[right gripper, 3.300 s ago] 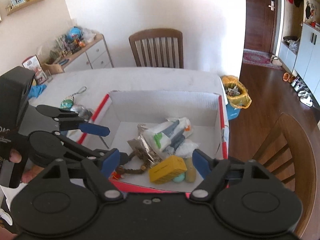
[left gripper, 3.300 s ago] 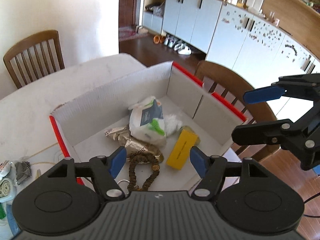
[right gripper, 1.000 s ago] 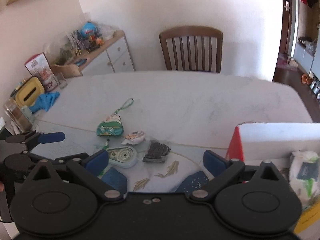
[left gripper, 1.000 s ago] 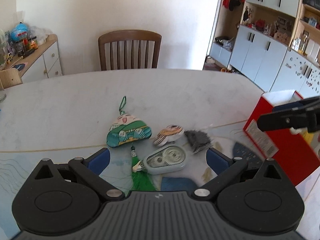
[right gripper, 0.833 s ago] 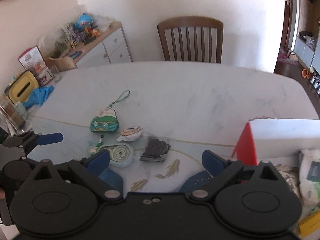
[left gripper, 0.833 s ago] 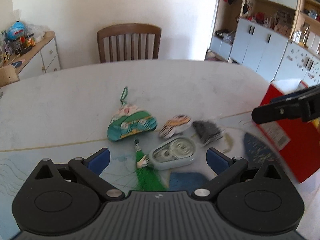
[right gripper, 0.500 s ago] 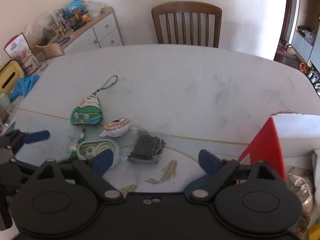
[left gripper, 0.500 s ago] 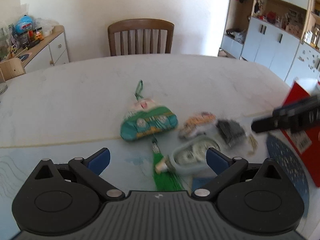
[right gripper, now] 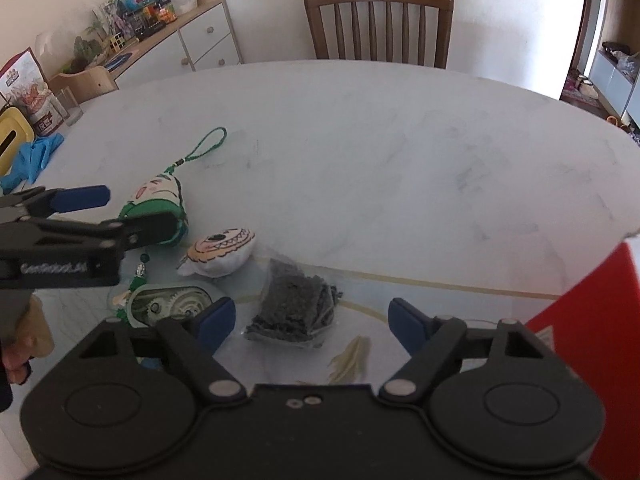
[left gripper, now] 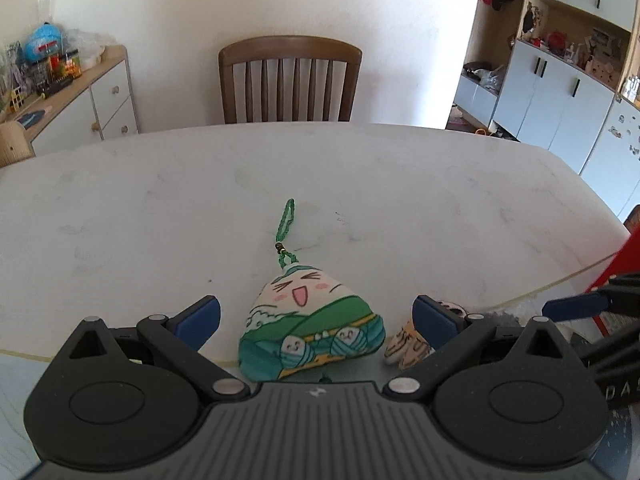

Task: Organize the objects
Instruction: 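Withdraw both tools from the box toward the green pouch and tape dispenser, then grasp the black mesh bag with the right gripper while the left grasps the green plush dumpling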

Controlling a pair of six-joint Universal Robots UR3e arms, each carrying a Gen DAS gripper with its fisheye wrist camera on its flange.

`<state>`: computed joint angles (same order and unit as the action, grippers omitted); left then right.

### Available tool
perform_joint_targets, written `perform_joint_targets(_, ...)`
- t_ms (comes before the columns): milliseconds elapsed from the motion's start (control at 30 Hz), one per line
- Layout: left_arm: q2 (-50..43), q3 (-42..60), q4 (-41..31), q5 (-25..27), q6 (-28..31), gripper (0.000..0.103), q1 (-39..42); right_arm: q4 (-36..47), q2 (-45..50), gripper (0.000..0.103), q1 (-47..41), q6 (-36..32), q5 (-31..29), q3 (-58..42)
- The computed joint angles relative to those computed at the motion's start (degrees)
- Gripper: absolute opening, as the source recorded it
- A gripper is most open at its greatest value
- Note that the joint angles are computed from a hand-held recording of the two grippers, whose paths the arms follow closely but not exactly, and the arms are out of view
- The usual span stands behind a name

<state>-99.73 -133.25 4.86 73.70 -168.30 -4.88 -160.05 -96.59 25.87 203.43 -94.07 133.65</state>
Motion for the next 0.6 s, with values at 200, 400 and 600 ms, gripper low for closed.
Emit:
perform_joint_targets(200, -4.9, 2.8, 0.7, 2.3, -1.9, 0.103, -1.4, -1.9, 4.3, 0.078, 1.4, 1.9, -1.5, -1.6)
perform_joint_targets(400, -6.1, 1.0, 4.7, 3.0, -1.8, 0.101, -1.6, -3.7, 6.8, 0.064, 3.9, 3.8, -4.8, -2.7)
perform_joint_targets(600, -5.6, -0.1, 4.8, 1.7, -1.2, 0.08, -0.9, -2.5, 8.0, 0.049, 5.8, 5.9, -8.3, -4.2)
